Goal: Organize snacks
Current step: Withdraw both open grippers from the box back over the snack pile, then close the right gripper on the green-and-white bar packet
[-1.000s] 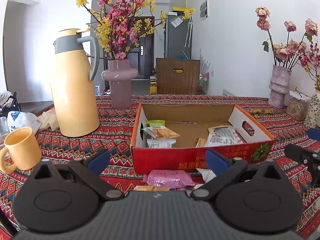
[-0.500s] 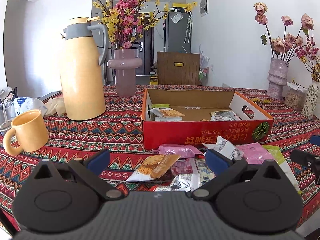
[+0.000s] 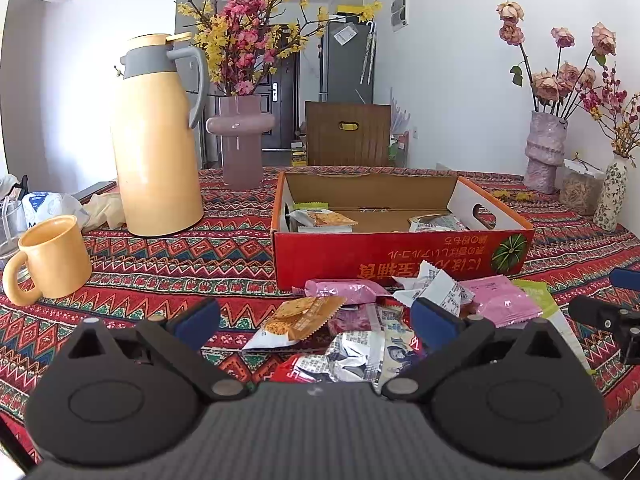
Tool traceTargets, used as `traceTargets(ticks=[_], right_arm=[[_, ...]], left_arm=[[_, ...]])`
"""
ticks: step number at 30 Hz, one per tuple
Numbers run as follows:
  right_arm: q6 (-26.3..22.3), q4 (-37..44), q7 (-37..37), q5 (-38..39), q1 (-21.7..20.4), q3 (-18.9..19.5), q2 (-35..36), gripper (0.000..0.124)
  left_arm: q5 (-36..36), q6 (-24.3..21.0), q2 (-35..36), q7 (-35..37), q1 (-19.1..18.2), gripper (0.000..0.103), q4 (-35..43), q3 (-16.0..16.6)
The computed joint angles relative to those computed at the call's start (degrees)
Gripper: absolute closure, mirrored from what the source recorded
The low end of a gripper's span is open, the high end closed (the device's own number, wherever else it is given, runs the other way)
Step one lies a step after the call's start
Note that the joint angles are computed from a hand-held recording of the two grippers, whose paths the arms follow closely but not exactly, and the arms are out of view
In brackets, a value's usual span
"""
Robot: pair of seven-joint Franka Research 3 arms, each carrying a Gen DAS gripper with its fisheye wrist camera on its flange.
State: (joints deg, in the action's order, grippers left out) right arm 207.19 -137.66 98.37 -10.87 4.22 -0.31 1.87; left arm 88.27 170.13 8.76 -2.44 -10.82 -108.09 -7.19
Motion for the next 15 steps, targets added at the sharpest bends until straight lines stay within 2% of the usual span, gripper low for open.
traceTargets(ticks=[9,15], right_arm=[[-0.1,-0.6,0.2,0.1,0.2,0.0,-0.1,0.021],[-1.3,-0.4,-1.3,2.1,0.7,0.4,0.1,0.021]], left_arm=[[-0.4,-0.5,-0.7,-0.5,0.4,0.0,-1.3,0.0],[1.9,0.4,-1.4,-3.5,1.0,0.0,-2.1,0.0]])
